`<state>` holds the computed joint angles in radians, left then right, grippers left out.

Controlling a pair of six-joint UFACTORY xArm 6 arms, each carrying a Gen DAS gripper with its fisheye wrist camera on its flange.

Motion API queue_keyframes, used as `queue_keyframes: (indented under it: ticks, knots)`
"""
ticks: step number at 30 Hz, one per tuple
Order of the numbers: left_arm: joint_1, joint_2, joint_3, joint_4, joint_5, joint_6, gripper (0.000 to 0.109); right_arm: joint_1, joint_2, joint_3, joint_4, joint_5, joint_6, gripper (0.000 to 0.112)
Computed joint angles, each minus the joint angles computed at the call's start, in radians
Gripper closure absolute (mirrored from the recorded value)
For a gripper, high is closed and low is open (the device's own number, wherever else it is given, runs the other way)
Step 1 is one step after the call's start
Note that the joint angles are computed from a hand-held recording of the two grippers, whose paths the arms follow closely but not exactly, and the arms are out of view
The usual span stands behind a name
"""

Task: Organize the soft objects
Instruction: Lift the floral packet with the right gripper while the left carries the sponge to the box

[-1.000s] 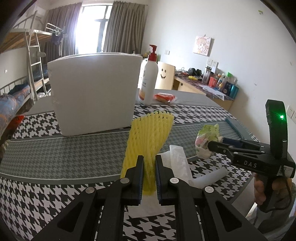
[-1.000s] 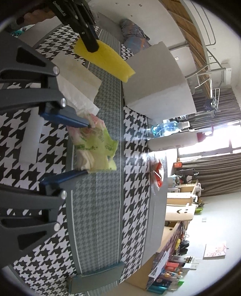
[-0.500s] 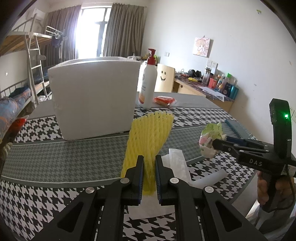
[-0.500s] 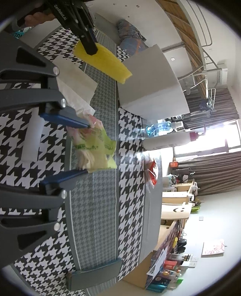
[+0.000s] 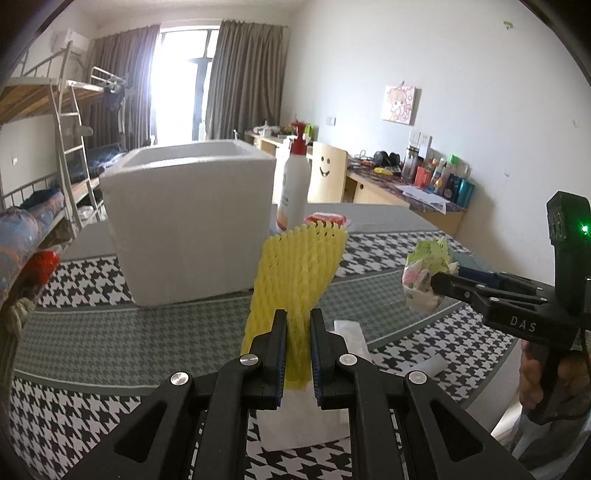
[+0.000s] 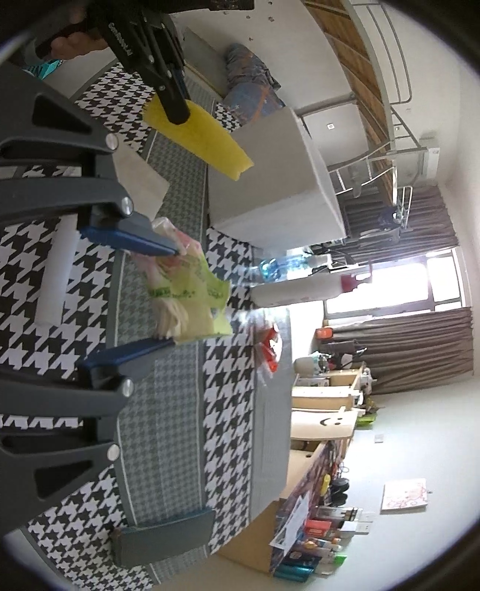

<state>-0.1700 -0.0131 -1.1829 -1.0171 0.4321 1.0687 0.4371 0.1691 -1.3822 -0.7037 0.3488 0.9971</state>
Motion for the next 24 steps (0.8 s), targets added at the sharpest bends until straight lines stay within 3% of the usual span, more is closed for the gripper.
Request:
queue_keyframes:
  ticks: [24]
  knots:
    - [-0.001,0.02,-0.09,-0.058,-0.023,0.045,0.096,-0.002,0.02,-0.082,-0.099,-0.039,0.024,0.062]
